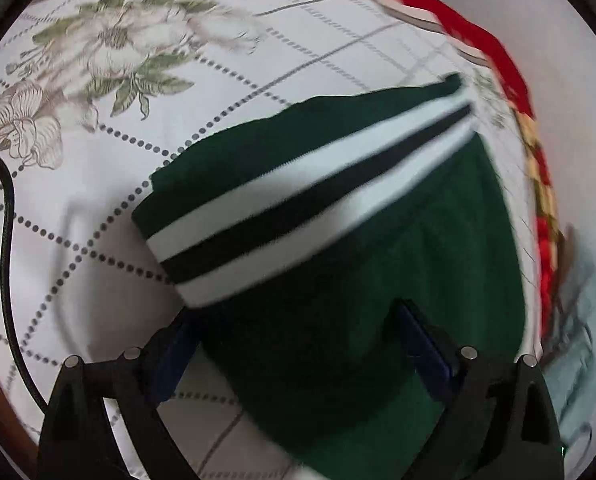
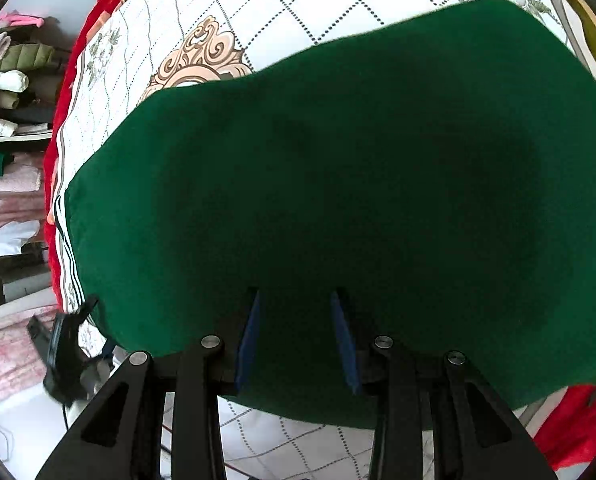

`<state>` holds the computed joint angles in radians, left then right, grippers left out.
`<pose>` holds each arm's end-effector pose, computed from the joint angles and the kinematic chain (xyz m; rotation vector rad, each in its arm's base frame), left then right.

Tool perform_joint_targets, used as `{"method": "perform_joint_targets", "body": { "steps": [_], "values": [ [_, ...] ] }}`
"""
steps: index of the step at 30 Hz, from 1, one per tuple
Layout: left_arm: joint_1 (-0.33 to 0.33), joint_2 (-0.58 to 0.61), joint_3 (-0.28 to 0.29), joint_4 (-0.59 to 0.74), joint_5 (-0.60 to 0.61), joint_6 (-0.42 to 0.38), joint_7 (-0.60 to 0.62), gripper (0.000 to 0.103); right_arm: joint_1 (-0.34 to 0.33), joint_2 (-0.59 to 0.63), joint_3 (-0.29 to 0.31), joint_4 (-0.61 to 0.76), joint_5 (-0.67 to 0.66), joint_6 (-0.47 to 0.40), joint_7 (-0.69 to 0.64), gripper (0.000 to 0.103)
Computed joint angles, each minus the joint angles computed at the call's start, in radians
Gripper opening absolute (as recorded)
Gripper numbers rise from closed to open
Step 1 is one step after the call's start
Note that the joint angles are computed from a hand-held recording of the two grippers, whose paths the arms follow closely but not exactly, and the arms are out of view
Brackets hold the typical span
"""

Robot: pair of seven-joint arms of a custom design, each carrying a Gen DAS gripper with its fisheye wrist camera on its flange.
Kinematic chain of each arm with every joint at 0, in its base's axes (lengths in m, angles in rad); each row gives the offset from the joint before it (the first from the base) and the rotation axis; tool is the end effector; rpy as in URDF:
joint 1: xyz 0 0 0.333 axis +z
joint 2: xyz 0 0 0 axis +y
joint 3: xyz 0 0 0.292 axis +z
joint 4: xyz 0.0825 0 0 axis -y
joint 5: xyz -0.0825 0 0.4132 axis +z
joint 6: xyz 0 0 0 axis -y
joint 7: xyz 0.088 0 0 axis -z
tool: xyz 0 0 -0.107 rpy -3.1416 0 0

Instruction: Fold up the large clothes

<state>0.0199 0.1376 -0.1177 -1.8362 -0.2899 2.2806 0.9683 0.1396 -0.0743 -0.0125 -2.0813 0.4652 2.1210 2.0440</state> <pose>0.6472 -0.0677 0.4510 2.6751 -1.3034 0.5832 0.5644 0.0925 0.4386 -1.3521 2.4724 0.4444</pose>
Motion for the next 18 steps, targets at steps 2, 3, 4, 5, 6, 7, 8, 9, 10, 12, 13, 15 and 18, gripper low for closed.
{"method": "perform_joint_targets", "body": {
  "steps": [2,3,4,5,6,7,8,9,10,12,13,15,18],
  "values": [
    [-0.015,0.015,0.006,0.008,0.051,0.024,-0.099,0.095,0.002,0.003,0.001,-0.008,0.007,0.015,-0.018,0.038],
    [-0.02,0.014,0.007,0.008,0.071,0.033,-0.13,0.095,0.002,0.007,0.001,-0.009,0.009,0.02,-0.024,0.038],
    [-0.024,0.013,0.007,0.005,0.091,0.04,-0.159,0.095,0.002,0.007,0.001,-0.013,0.011,0.024,-0.029,0.038],
    [-0.029,0.008,0.009,0.0,0.115,0.051,-0.195,0.094,0.003,0.008,0.001,-0.016,0.016,0.029,-0.034,0.038],
    [-0.036,0.006,0.011,-0.001,0.149,0.052,-0.233,0.092,0.002,0.009,0.001,-0.017,0.021,0.031,-0.037,0.038],
    [-0.04,0.006,0.011,-0.001,0.175,0.045,-0.257,0.086,0.002,0.009,0.0,-0.02,0.027,0.033,-0.04,0.038],
    [-0.041,0.002,0.01,-0.001,0.187,0.044,-0.27,0.082,0.001,0.008,-0.002,-0.022,0.037,0.034,-0.044,0.038],
    [-0.035,-0.009,0.007,-0.014,0.164,0.064,-0.251,0.08,0.0,0.008,-0.002,-0.02,0.044,0.031,-0.048,0.038],
    [-0.024,-0.023,0.003,-0.035,0.113,0.095,-0.215,0.079,-0.001,0.01,-0.003,-0.018,0.05,0.029,-0.054,0.038],
    [0.008,-0.079,-0.004,-0.109,-0.091,0.162,-0.084,0.079,-0.004,0.0,-0.006,-0.025,0.058,0.022,-0.067,0.038],
    [0.018,-0.109,0.0,-0.145,-0.19,0.174,-0.015,0.079,-0.005,-0.005,-0.007,-0.03,0.062,0.019,-0.072,0.038],
    [0.029,-0.153,0.018,-0.203,-0.362,0.161,0.105,0.081,-0.006,-0.006,-0.008,-0.031,0.065,0.009,-0.085,0.038],
    [0.028,-0.181,0.046,-0.275,-0.558,0.183,0.273,0.082,-0.006,-0.005,-0.006,-0.026,0.056,0.0,-0.085,0.038]
  ]
}}
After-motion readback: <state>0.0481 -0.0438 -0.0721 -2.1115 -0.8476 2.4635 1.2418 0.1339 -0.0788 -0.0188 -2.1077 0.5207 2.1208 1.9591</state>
